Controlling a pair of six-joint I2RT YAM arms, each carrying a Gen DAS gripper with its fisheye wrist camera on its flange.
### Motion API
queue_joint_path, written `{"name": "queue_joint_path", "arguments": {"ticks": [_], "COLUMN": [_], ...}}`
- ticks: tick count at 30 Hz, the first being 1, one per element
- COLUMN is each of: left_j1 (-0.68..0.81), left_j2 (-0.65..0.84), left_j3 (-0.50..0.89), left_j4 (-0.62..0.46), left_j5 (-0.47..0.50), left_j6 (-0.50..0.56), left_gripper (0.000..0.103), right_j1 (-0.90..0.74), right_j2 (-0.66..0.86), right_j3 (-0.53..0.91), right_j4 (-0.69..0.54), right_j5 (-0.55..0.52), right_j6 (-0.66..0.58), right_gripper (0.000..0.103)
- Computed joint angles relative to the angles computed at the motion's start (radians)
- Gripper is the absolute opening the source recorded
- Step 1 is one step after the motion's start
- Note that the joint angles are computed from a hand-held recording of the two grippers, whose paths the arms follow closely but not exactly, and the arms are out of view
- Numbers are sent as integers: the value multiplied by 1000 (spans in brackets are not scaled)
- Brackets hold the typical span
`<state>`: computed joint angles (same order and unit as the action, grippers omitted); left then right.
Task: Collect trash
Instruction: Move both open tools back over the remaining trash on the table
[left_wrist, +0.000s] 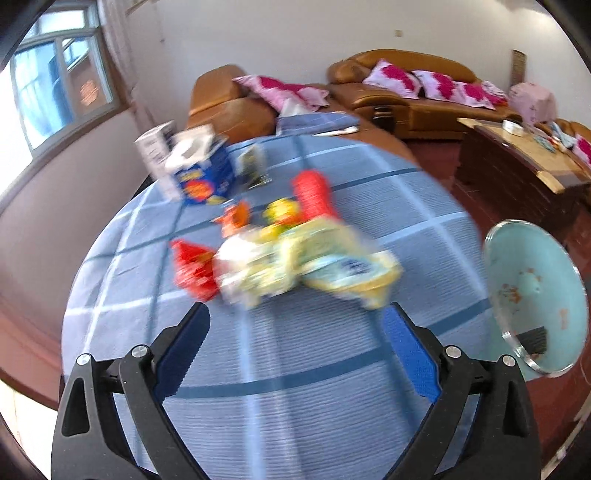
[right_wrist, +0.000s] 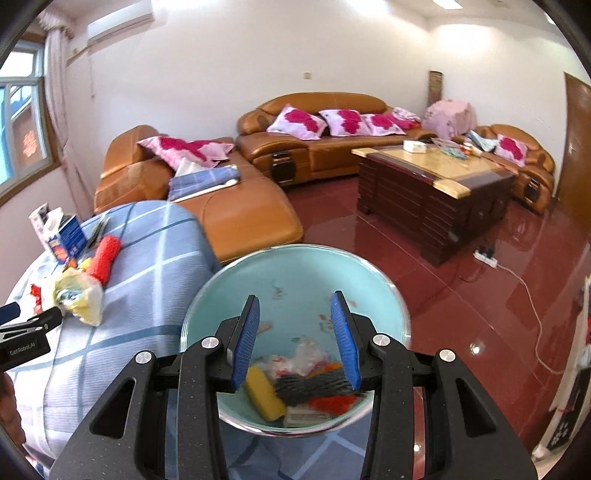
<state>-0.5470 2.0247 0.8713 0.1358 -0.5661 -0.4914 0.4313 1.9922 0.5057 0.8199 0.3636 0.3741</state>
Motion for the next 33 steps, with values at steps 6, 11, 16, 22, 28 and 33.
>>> {"name": "queue_joint_path", "arguments": {"ticks": [6, 11, 16, 22, 28, 33], "left_j1": [159, 293, 395, 476, 541, 560], "left_j2": [-71, -102, -129, -145, -134, -116], "left_j3": [-182, -249, -296, -331, -333, -328], "left_j4": [106, 147, 196, 254, 273, 283], "left_j5": [17, 56, 95, 142, 174, 189], "left_j6": [13, 46, 80, 135, 158, 165], "left_gripper": [93, 93, 93, 93, 93, 93], "right_j1": [94, 146, 199, 219, 222, 226], "right_j2": [21, 51, 100, 194, 316, 382], "right_j3": [125, 245, 369, 551, 777, 863], "right_j4": [-108, -200, -275, -371, -524, -592], "right_j5": [4, -53, -115, -248, -328, -364], "right_j6": [-28, -28, -32, -13, -37, -48], "right_gripper": [40, 40, 41, 63, 75, 60]}}
